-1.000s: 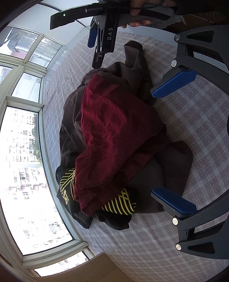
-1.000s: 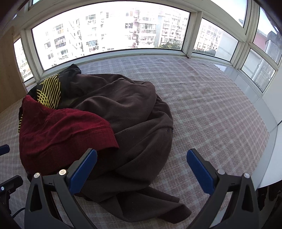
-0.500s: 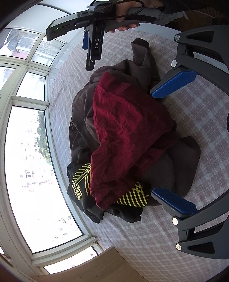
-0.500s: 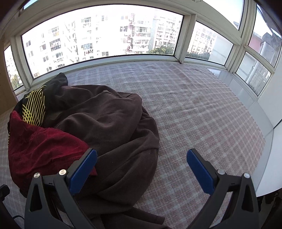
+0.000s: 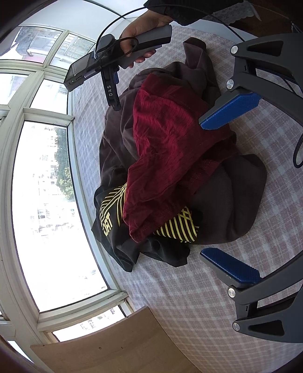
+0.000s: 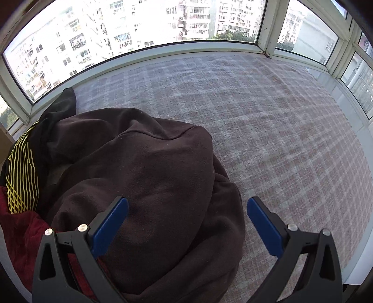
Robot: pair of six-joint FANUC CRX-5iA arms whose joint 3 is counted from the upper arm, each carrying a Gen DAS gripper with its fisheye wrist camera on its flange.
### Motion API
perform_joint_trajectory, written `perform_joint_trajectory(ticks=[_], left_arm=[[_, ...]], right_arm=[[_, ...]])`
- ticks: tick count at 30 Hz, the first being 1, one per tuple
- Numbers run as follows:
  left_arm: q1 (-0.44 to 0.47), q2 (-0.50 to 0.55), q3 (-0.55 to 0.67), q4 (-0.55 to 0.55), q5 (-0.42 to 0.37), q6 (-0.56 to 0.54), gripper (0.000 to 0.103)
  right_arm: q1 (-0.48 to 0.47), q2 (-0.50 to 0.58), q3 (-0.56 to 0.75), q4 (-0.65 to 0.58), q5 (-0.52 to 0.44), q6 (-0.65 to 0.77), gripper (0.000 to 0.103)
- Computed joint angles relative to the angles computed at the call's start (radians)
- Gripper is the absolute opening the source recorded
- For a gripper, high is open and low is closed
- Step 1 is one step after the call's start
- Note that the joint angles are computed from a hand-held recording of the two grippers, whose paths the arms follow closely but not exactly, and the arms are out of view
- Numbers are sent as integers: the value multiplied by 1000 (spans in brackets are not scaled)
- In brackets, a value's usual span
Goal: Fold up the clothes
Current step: 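Move both tools toward the pile of brown hoodie and red cloth, then grasp the brown hoodie with the right gripper and lift it off the pile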
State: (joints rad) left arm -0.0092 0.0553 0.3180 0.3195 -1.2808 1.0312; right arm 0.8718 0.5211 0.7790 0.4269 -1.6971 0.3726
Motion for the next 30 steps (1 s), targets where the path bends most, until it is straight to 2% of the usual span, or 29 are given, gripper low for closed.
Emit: perform_joint_trajectory(ticks=[4,9,10,11,13,15,17,19,22,26,30], left_arm=[[8,8,7,-10,8,15,102],[5,26,24,-14,2,27,102],[3,28,25,-16,2,28,102],[1,29,26,-17,2,27,102],[-3,31,26,-19,1,24,102],[-6,33,28,-22,0,22,102],[-6,34,29,-25,-1,20,102],[-5,35,32,-29,-2,23,102],[1,35,34,-28,0,27,102],[10,33,37,-27,6,30,102],[23,26,36,-23,16,33,102]], right_arm=[[-5,41,37,-4,-28,46,103],[-7,23,5,-13,6,55,100],[-10,2,-22,-29,40,42,91],[-15,-24,-56,-51,89,30,76],[-24,-55,-95,-88,161,17,54],[-18,-38,-71,-83,144,40,48],[-12,-21,-45,-73,127,63,30],[-9,-45,-72,-71,167,41,15],[-5,-61,-77,-60,195,33,11],[16,-87,-94,22,230,-3,10],[35,-50,18,133,195,34,9]])
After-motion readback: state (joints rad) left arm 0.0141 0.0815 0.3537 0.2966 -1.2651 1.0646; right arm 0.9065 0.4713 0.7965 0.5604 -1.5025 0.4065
